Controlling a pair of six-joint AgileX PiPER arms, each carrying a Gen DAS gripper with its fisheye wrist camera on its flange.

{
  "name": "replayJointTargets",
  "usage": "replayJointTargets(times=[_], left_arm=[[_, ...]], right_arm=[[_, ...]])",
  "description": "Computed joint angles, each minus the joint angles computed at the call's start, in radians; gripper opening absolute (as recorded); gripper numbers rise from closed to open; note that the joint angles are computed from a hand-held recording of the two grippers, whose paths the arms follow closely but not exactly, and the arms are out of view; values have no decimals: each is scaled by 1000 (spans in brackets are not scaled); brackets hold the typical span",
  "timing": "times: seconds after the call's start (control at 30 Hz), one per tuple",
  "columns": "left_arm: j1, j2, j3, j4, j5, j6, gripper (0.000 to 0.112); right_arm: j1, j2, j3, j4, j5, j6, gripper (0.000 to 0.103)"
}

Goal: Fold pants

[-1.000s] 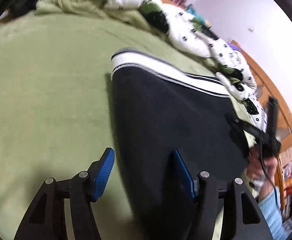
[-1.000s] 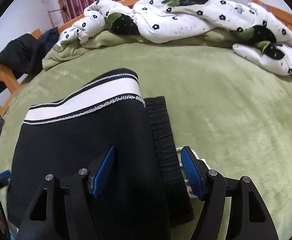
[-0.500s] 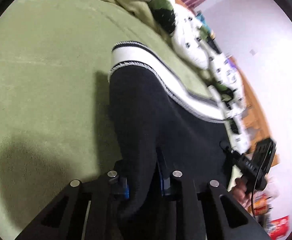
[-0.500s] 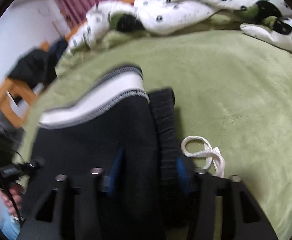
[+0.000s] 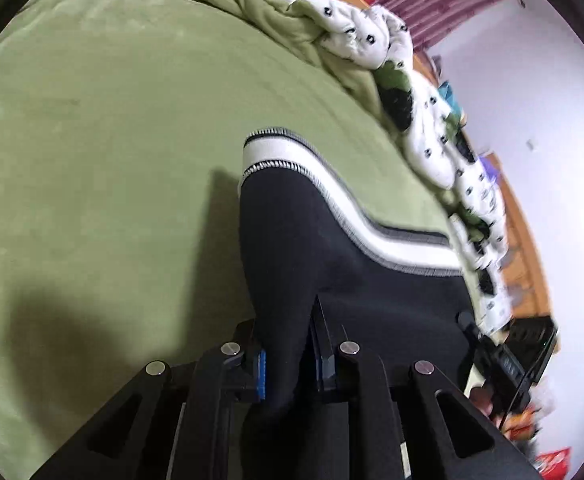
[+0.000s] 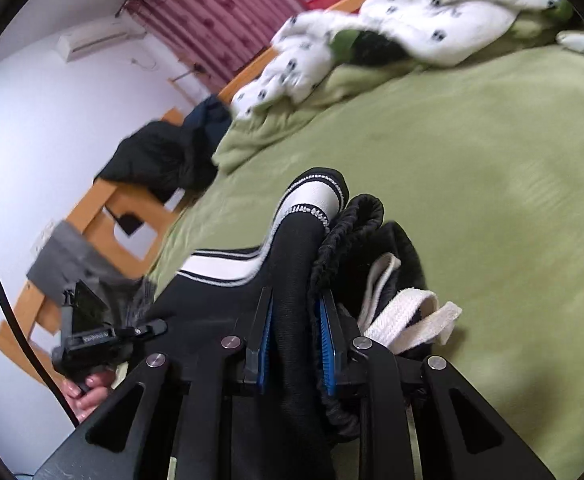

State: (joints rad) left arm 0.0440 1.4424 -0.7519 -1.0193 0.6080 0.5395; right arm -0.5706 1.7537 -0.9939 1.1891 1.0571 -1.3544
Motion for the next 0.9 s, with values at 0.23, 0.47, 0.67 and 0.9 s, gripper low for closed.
replayJointTargets(times=[0.23,0.47,0.67,0.9], left_arm=[[-169,-73,104,397,-252,-298,45],[-79,-121,102,465,-232,-300,47],[-26,-97,54,334,-177,-179,47],[-162,-141,47,552,-279,-384,48]], right_arm=[[78,-38,-10,-222,-223,144,36],[239,-117,-48,-225,-383,145,44],[262,2,-204,-328,-346,245,15],[263,11,-129,-300,-479,168,20]])
